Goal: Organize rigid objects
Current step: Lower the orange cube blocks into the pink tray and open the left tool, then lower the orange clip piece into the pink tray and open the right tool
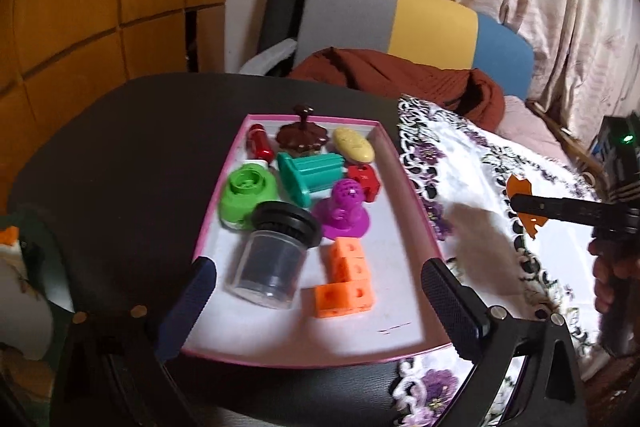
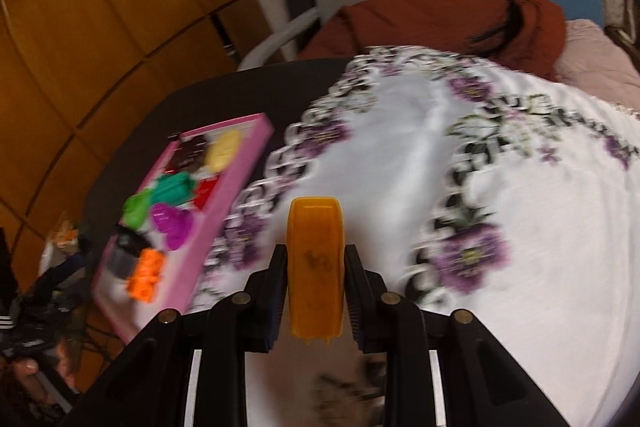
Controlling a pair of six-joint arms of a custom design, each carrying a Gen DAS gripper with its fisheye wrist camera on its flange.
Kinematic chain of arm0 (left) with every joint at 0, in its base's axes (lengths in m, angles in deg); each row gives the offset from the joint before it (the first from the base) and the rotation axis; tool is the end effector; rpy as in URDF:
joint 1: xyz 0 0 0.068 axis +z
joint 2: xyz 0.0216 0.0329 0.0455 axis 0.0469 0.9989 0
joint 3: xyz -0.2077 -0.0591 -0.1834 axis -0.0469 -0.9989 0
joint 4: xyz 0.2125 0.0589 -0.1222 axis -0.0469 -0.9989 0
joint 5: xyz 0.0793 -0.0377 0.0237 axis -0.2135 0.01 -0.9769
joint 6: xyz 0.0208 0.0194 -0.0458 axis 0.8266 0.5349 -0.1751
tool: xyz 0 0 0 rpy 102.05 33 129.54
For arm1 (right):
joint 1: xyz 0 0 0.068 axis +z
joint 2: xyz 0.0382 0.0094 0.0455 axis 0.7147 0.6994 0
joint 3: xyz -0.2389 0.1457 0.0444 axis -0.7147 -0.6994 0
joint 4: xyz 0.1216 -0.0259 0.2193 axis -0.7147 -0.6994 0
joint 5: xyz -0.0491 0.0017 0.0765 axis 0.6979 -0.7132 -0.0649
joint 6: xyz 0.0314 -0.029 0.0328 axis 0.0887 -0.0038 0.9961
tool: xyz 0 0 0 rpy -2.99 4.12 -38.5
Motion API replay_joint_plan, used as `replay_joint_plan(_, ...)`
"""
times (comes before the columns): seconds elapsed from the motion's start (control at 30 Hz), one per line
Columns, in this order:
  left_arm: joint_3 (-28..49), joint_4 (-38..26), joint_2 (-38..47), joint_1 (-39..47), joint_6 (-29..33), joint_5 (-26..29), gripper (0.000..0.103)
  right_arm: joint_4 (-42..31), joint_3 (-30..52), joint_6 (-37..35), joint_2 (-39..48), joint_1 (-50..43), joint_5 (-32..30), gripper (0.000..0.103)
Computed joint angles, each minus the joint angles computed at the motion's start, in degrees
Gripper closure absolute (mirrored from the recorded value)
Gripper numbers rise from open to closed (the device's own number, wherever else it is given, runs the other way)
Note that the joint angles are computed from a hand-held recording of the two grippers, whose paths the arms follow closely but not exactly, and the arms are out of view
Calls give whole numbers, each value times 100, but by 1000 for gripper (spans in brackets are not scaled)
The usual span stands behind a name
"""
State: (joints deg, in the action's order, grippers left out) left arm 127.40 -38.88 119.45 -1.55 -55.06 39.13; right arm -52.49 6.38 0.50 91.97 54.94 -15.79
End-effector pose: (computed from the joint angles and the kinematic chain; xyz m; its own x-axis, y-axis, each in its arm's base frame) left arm 0.2642 -0.0223 0.2148 -0.6928 -0.0496 -0.7194 0.0568 0.9908 -0.1230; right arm 0.3601 0.0709 0.2121 -0.8156 -0.0071 -0.5786 -0.2484 0.9074 0.3390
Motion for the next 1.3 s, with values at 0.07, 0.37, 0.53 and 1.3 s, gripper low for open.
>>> replay_joint_plan(0.07,-62,12,-83,-6,54,-174,0,73,-60,147,-54,234,-64,77)
replay_joint_plan(0.37,-131,-143,-165,134,153,-503,0,251,119,697,146,1288,74,77)
replay_joint_plan(0.53,-216,-153,-212,282,167,-552,0,103,408,860,345,1747,590,77)
replay_joint_plan(1.3,-97,-510,-43,589,-254,-1150,0,-356,1324,798,1319,2595,2365,77)
